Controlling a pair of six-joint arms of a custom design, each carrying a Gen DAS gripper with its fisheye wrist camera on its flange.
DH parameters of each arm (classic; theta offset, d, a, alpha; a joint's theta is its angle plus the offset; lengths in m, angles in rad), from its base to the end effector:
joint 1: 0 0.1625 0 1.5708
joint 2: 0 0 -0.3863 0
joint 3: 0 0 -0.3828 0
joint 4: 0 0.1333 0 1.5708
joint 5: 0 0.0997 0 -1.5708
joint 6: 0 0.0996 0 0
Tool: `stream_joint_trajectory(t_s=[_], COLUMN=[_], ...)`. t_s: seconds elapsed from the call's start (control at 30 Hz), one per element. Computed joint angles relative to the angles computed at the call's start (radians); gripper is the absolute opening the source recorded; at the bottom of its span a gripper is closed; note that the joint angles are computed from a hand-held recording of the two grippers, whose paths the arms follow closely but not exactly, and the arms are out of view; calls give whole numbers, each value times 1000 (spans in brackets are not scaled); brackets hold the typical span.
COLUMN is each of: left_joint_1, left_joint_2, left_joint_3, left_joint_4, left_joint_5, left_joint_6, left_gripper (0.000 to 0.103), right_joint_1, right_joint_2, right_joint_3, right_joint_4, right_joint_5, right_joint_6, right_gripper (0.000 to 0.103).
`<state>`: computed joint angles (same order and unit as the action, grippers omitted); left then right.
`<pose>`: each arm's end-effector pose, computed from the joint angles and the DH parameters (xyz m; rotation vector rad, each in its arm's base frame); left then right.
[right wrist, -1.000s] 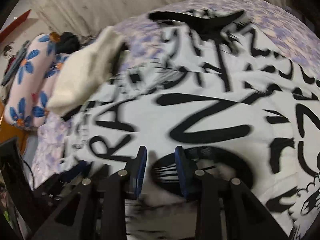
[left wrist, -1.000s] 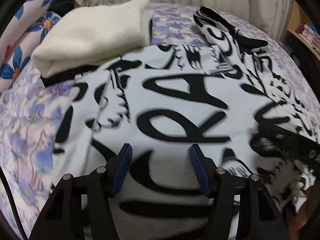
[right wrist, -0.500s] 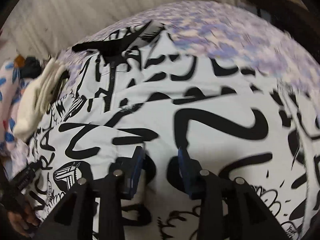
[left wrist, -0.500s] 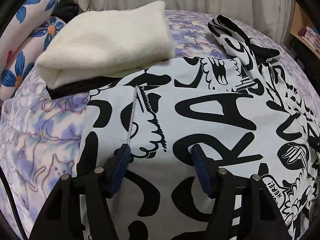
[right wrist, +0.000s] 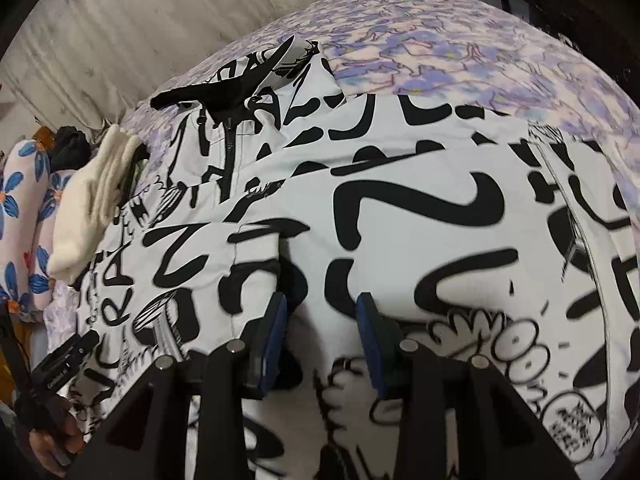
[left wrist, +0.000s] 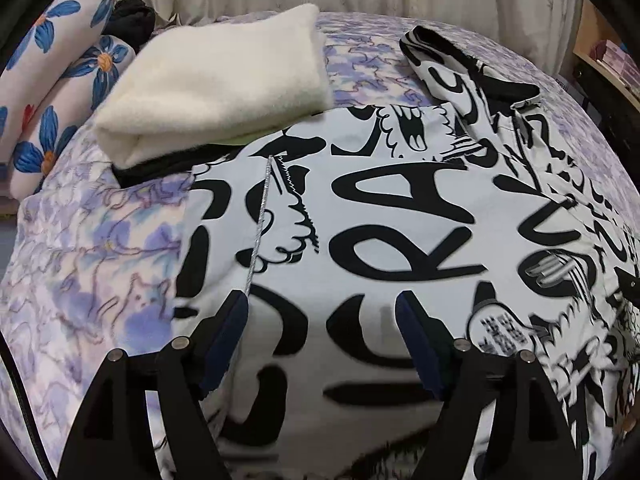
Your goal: Fold large clothes
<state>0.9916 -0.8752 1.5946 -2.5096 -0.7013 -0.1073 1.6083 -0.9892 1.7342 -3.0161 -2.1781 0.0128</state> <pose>-0.1788 -0.6559 0.1658 0.4275 2.2866 -0.6040 0.0998 -0.6192 0.2275 -0.2462 -2.4157 0.8998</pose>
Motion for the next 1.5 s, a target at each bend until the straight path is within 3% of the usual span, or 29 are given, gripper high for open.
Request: stream_joint_trajectory(t_s=[0.17, 0.3, 0.87, 1.03, 1.2, 1.5], left_joint_1=[-39, -73, -219, -265, -319, -393], left_joint_2=[-73, -118, -387, -514, -640, -855], left_joint_3=[73, 116, 344, 427, 499, 585], left_joint_4=[20, 43, 197, 290, 398, 620], left_joint_5=[3, 15, 41, 30, 41, 21], left_joint_6=[-39, -58, -235, -326, -409, -564], left_gripper=[75, 75, 76, 78, 79, 80], right_joint_1=[25, 54, 176, 221, 270, 360], right_joint_2=[-40, -79, -243, -308, -365, -465], right_joint_3=[54, 99, 293, 371, 443, 541], right_joint_4=[-20, -32, -89, -116, -141, -108], right_joint_5=[-5, -2, -32, -57, -88, -161], right_joint_6=[-2, -7, -24, -31, -39, -38], right_gripper=[36, 43, 44, 46, 56, 58])
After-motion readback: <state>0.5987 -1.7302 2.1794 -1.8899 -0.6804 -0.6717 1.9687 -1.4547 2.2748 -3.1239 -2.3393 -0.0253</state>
